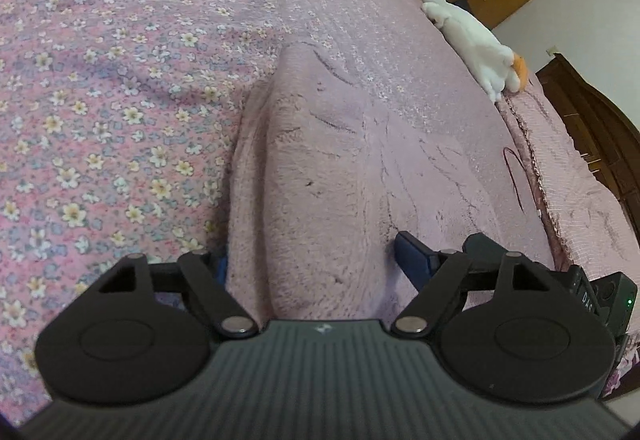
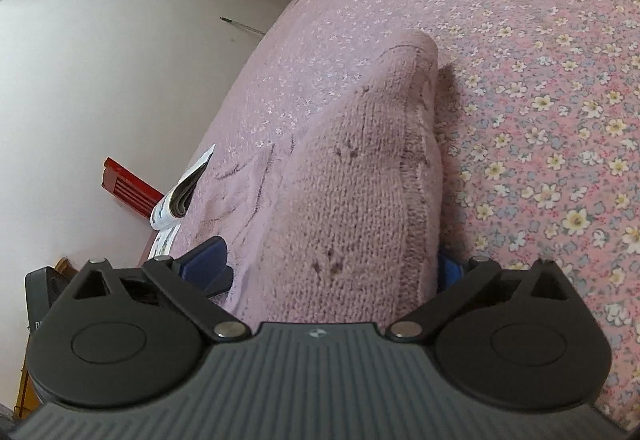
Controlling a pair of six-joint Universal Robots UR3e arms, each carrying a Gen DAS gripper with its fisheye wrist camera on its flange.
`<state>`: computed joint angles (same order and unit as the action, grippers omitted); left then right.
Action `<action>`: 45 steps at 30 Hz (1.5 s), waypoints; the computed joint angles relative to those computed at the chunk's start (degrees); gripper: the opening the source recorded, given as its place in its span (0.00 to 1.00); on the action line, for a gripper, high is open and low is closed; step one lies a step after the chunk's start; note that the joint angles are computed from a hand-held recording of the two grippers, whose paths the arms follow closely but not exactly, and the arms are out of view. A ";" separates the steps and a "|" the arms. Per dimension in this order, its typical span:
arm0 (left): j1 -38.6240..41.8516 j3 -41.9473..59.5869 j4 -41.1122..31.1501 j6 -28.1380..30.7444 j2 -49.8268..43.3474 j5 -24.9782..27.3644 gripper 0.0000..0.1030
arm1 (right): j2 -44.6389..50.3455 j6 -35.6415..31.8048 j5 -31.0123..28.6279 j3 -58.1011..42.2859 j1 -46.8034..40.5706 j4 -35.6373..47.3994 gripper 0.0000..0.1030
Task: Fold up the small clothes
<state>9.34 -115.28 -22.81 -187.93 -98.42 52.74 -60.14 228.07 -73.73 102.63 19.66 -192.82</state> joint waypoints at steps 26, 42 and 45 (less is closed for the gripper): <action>3.24 -5.54 -8.38 -1.98 14.64 -5.88 0.42 | -15.81 -4.12 -1.11 -0.20 -0.10 18.46 0.51; -13.74 -4.43 -14.95 -8.20 25.84 -0.73 0.42 | -59.96 -11.46 -0.07 20.30 -8.59 44.06 0.51; -18.33 -4.16 -13.05 -10.41 24.72 1.59 0.42 | -69.34 -12.30 0.74 24.56 -11.27 49.80 0.51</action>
<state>-8.99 -119.45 -35.86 -198.34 -73.70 54.32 -129.48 215.77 -72.99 127.19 8.39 -143.02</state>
